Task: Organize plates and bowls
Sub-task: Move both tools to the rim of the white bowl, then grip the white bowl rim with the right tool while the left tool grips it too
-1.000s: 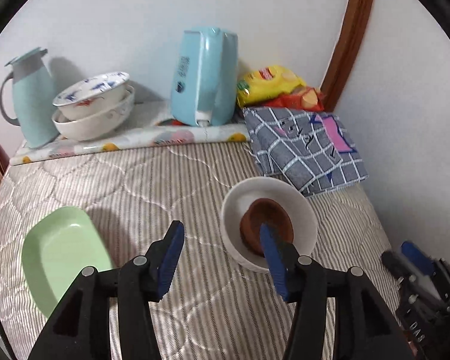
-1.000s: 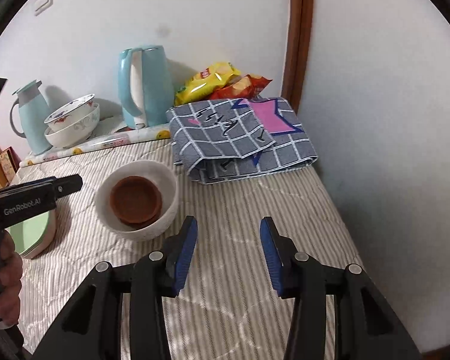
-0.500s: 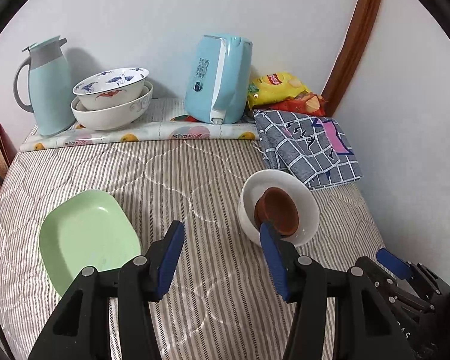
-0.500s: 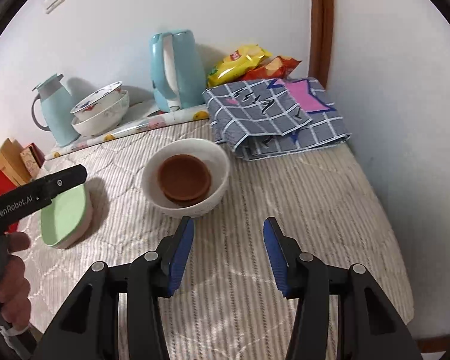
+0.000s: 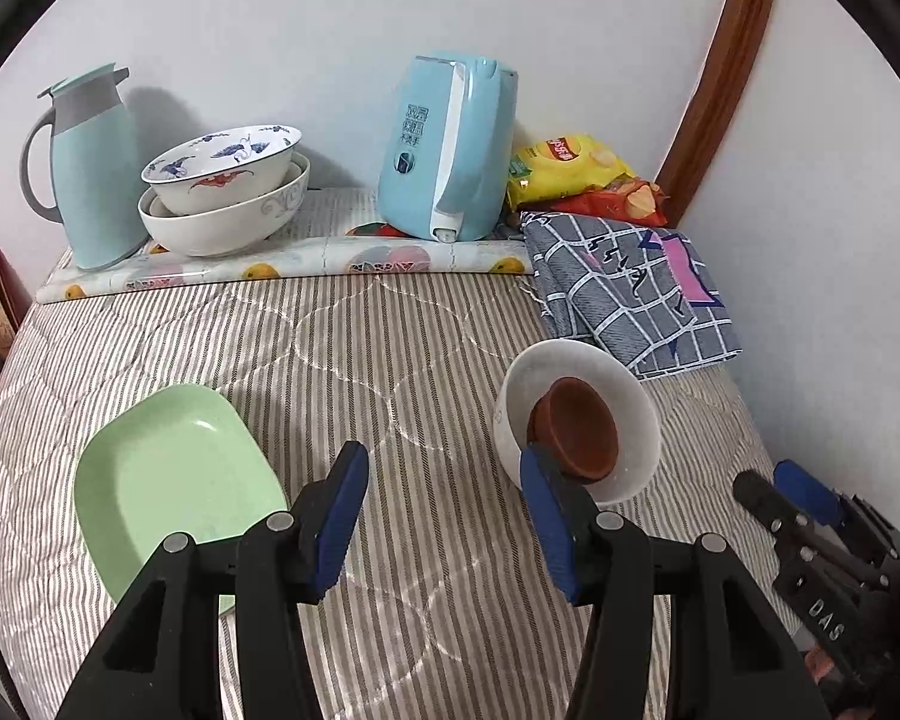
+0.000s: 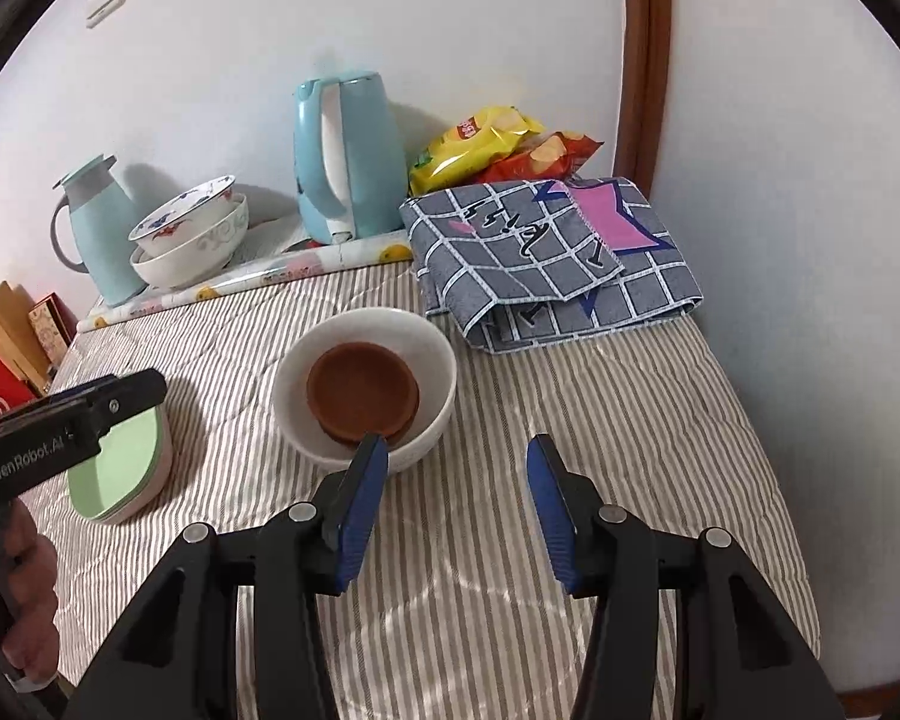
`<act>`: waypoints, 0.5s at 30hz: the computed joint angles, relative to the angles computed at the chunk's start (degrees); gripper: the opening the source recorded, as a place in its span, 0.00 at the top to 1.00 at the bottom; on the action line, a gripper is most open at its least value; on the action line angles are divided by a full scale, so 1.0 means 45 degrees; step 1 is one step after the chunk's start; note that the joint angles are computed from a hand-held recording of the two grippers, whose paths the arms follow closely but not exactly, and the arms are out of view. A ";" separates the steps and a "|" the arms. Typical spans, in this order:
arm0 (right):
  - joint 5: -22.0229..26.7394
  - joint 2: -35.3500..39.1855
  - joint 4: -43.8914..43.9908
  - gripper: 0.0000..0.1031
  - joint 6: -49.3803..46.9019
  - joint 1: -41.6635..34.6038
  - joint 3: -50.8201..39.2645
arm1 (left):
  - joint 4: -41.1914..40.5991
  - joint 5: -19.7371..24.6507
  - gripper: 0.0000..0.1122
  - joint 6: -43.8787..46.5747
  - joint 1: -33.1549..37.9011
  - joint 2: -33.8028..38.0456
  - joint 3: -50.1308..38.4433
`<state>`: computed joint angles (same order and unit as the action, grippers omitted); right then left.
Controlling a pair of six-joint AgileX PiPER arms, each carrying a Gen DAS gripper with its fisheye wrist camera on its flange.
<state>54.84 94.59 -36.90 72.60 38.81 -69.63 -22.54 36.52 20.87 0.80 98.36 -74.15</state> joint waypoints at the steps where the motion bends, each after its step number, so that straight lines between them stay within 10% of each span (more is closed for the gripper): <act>1: -0.0135 0.0050 -0.0036 0.53 0.0016 -0.0118 0.0014 | 0.0004 -0.0044 0.55 -0.0036 -0.0024 0.0124 -0.0078; 15: -0.1723 0.1755 0.2067 0.53 -0.3107 -0.2317 -0.0942 | -0.0222 0.0853 0.55 -0.0421 -0.0531 0.2363 -0.2067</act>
<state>47.09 102.49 -27.60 58.62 28.39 -73.87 -23.55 40.36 18.98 -1.59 109.00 -83.45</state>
